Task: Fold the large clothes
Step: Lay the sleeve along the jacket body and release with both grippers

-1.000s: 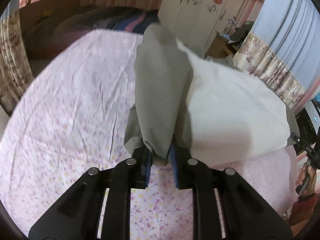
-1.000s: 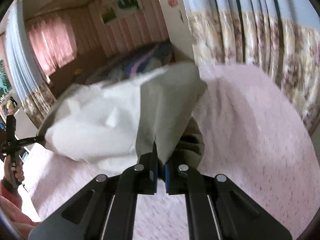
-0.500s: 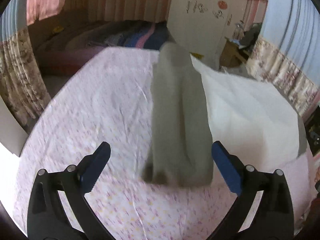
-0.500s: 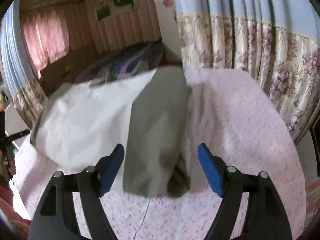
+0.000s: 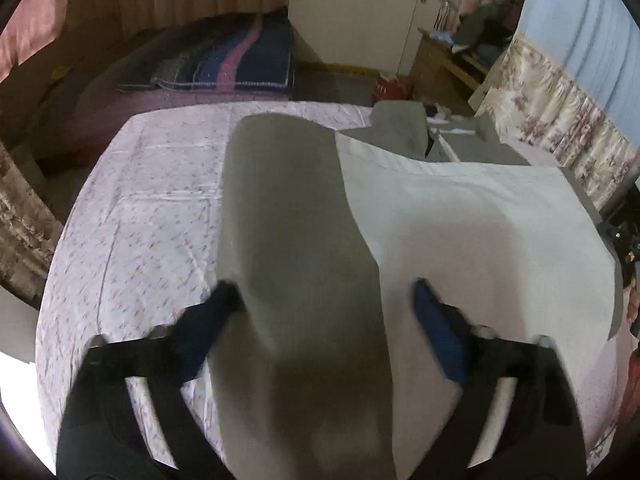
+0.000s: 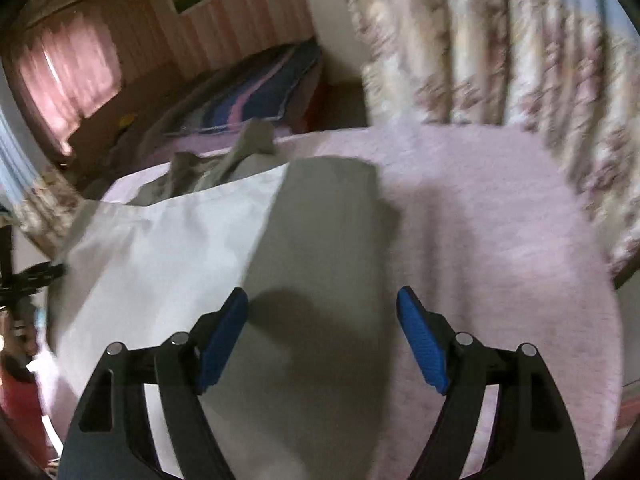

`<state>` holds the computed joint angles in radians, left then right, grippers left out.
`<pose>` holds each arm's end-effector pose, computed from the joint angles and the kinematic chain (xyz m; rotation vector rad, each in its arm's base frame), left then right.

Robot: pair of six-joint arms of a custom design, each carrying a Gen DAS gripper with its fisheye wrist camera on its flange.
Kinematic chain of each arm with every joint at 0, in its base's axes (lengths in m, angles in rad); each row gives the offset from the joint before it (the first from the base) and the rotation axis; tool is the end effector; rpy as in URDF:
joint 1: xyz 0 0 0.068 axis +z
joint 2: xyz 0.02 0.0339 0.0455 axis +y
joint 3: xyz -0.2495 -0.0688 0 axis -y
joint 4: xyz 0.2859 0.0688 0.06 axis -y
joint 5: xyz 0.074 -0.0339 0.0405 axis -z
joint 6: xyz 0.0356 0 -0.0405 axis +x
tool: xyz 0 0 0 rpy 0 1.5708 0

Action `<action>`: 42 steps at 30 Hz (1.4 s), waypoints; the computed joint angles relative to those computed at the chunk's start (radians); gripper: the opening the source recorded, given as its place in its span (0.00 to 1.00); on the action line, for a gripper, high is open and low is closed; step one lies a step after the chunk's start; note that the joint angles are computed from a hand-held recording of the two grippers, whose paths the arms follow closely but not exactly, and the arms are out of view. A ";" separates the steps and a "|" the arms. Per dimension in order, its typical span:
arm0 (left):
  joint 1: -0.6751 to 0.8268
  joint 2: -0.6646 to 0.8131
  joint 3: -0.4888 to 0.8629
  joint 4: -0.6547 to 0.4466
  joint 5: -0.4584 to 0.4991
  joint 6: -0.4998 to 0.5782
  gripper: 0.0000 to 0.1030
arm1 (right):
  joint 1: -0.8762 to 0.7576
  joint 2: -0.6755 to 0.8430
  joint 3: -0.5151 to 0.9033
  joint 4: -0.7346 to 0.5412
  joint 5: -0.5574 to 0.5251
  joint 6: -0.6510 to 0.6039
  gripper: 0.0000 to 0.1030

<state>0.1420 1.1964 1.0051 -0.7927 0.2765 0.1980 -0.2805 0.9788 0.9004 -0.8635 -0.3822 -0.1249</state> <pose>0.2793 0.0301 0.2601 0.1758 2.5071 -0.2160 0.2280 -0.0519 0.2714 0.0365 2.4420 0.3023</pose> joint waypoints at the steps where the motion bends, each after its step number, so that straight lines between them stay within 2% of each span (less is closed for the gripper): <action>1: -0.004 0.002 -0.006 0.010 0.000 0.001 0.56 | 0.016 -0.003 0.001 0.002 0.020 0.003 0.18; 2: -0.009 0.014 0.002 0.015 -0.004 0.003 0.49 | 0.034 -0.005 0.004 0.006 0.053 0.011 0.07; 4: -0.011 0.026 0.012 0.031 0.008 0.000 0.29 | 0.052 -0.037 -0.003 0.027 0.082 0.008 0.04; 7: -0.007 -0.005 0.007 0.054 0.043 -0.016 0.13 | 0.124 -0.131 -0.009 0.075 0.208 -0.024 0.02; 10: -0.017 -0.131 -0.043 0.116 0.025 -0.045 0.08 | 0.165 -0.218 0.009 0.134 0.268 -0.042 0.02; 12: -0.028 -0.188 -0.060 0.160 -0.007 -0.065 0.08 | 0.184 -0.207 0.056 0.161 0.295 -0.062 0.02; 14: -0.037 -0.110 -0.004 0.126 -0.027 -0.059 0.11 | 0.195 -0.122 0.091 0.181 0.317 -0.065 0.02; 17: -0.041 0.046 0.042 0.119 -0.068 -0.070 0.23 | 0.230 0.034 0.094 0.199 0.404 -0.085 0.02; 19: -0.047 0.128 0.049 0.124 -0.104 -0.059 0.32 | 0.226 0.112 0.083 0.194 0.413 -0.080 0.03; 20: -0.048 0.149 0.044 0.132 -0.119 -0.052 0.32 | 0.223 0.137 0.067 0.204 0.439 -0.076 0.07; 21: -0.049 0.171 0.046 0.136 -0.157 -0.050 0.34 | 0.217 0.153 0.067 0.195 0.454 -0.074 0.15; 22: -0.036 0.173 0.047 0.131 -0.146 -0.048 0.43 | 0.199 0.153 0.066 0.182 0.444 -0.070 0.25; 23: -0.021 0.168 0.048 0.125 -0.140 -0.052 0.46 | 0.170 0.128 0.066 0.161 0.420 -0.052 0.29; 26: 0.036 0.066 0.020 0.119 -0.135 -0.040 0.58 | 0.105 -0.022 0.062 0.102 0.308 -0.023 0.43; 28: 0.054 -0.041 -0.012 0.106 -0.149 -0.041 0.66 | 0.117 -0.140 0.041 0.064 0.272 0.010 0.62; 30: 0.056 -0.138 -0.041 0.079 -0.135 -0.055 0.73 | 0.206 -0.272 0.000 0.023 0.291 0.067 0.67; 32: 0.027 -0.260 -0.090 0.039 -0.116 -0.090 0.80 | 0.341 -0.382 -0.062 0.003 0.340 0.145 0.74; 34: -0.042 -0.379 -0.152 0.010 -0.121 -0.127 0.94 | 0.499 -0.453 -0.129 0.004 0.422 0.227 0.79; 36: -0.180 -0.486 -0.225 0.007 -0.236 -0.201 0.96 | 0.701 -0.490 -0.185 0.002 0.599 0.299 0.79; 38: -0.290 -0.536 -0.271 0.011 -0.337 -0.259 0.97 | 0.837 -0.499 -0.236 0.016 0.753 0.361 0.80; 40: -0.375 -0.531 -0.309 0.029 -0.409 -0.334 0.97 | 0.843 -0.507 -0.274 0.021 0.765 0.402 0.84; 42: -0.390 -0.493 -0.318 0.027 -0.402 -0.383 0.97 | 0.830 -0.483 -0.291 0.011 0.780 0.431 0.84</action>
<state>-0.2481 0.7036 0.6869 -0.7655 -0.1260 -0.1846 0.5495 0.4960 0.6091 -0.8529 0.3976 0.3066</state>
